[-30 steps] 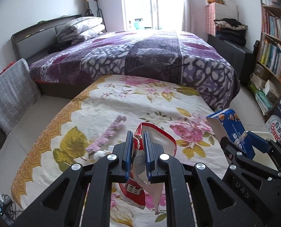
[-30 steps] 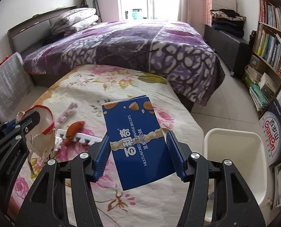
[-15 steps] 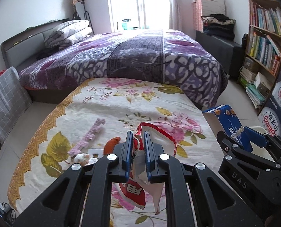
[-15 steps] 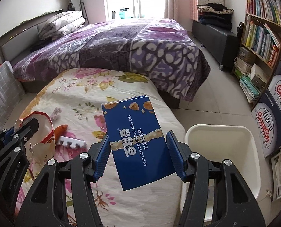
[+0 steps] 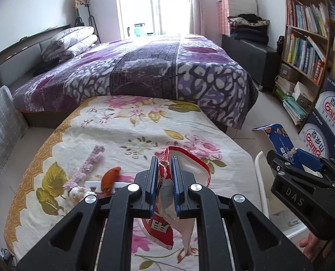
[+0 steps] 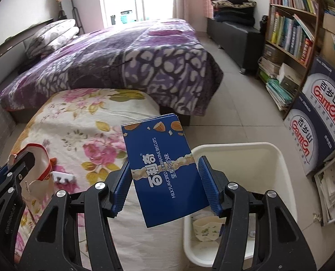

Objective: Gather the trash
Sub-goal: 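Carry the blue biscuit box over the bin with the right tool and release it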

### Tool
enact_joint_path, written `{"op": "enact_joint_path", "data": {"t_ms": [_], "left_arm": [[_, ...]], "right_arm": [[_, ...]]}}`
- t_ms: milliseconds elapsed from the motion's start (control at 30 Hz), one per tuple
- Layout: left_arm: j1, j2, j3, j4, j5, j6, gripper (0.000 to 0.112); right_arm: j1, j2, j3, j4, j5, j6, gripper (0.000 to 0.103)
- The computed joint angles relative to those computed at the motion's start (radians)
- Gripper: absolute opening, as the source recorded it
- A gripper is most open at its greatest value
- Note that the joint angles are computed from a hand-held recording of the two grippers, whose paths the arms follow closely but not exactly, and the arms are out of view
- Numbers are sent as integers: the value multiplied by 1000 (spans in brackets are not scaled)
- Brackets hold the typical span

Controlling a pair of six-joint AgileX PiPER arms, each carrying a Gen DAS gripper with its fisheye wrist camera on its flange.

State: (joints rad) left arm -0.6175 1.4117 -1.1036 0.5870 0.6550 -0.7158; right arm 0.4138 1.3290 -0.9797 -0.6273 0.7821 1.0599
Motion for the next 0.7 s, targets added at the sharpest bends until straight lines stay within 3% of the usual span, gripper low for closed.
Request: {"op": "enact_joint_path", "data": {"t_ms": [533, 633, 700], "left_arm": [[-108, 93, -82, -36, 9, 7, 12], [-122, 111, -95, -66, 5, 31, 12], [-130, 130, -111, -109, 0, 63, 12]], "right_arm": [[-255, -82, 65, 119, 8, -139, 56], [-310, -85, 74, 125, 23, -154, 58], [-354, -89, 84, 138, 24, -171, 68]]}}
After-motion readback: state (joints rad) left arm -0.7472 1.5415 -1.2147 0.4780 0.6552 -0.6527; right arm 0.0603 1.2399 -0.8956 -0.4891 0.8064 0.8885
